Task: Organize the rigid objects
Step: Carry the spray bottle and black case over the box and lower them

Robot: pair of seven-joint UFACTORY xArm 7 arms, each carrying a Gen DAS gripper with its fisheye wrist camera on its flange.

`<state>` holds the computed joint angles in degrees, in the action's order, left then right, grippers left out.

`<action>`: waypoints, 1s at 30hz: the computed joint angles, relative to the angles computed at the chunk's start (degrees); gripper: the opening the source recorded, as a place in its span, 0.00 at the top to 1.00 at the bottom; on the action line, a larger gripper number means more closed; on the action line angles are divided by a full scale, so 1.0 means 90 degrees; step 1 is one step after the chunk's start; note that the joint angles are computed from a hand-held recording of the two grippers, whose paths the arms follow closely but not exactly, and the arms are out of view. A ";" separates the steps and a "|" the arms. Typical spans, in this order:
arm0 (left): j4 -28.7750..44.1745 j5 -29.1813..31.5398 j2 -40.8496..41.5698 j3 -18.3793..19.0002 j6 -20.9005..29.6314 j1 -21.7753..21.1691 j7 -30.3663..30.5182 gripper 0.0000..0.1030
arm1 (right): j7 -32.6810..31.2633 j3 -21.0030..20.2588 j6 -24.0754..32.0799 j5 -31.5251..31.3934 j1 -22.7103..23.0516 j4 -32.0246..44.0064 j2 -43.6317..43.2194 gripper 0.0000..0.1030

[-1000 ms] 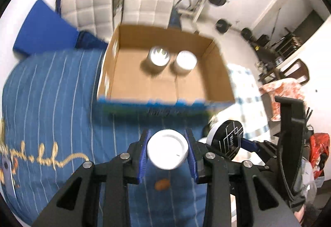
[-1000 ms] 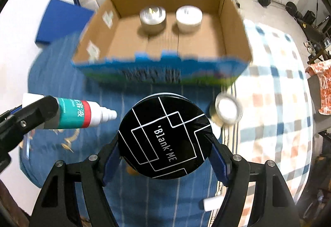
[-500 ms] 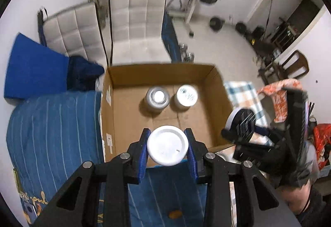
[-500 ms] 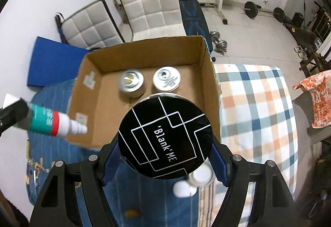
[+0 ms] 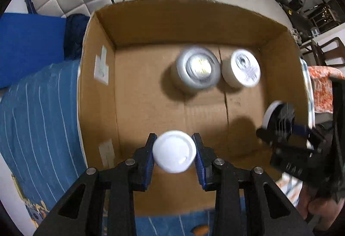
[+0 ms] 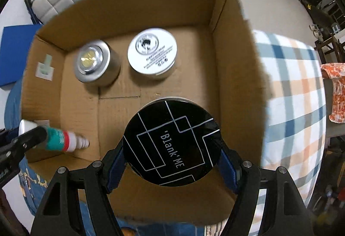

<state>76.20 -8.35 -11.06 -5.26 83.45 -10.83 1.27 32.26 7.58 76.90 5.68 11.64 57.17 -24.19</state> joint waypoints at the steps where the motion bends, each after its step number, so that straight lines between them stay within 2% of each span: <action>1: 0.0103 -0.0018 0.0106 -0.0001 0.0008 0.0007 -0.0070 0.71 | -0.0004 -0.0001 -0.0019 0.0013 0.0002 -0.0001 0.0074 0.25; 7: 0.0344 0.0114 0.0626 -0.0018 -0.0258 0.0026 -0.0316 0.71 | 0.0001 0.0089 -0.0071 -0.0263 0.0042 0.0251 0.0602 0.25; 13: 0.0280 0.0383 0.0940 -0.0036 -0.0424 0.0009 -0.0423 0.71 | -0.0016 0.0035 -0.0261 -0.0083 0.0114 0.0322 0.0870 0.25; 21: 0.0057 0.0419 0.1179 0.0010 -0.0371 0.0046 -0.0528 0.71 | -0.0238 -0.0080 -0.0670 0.0411 0.0169 -0.0061 0.1025 0.25; 26: -0.0027 0.0290 0.1179 0.0038 -0.0375 0.0085 -0.0559 0.70 | -0.0313 -0.0129 -0.0583 0.0425 0.0128 -0.0154 0.1253 0.24; 30: 0.0090 0.0213 0.1250 0.0049 -0.0168 0.0109 -0.0582 0.69 | -0.0308 -0.0042 -0.0348 0.0152 0.0153 0.0050 0.1492 0.24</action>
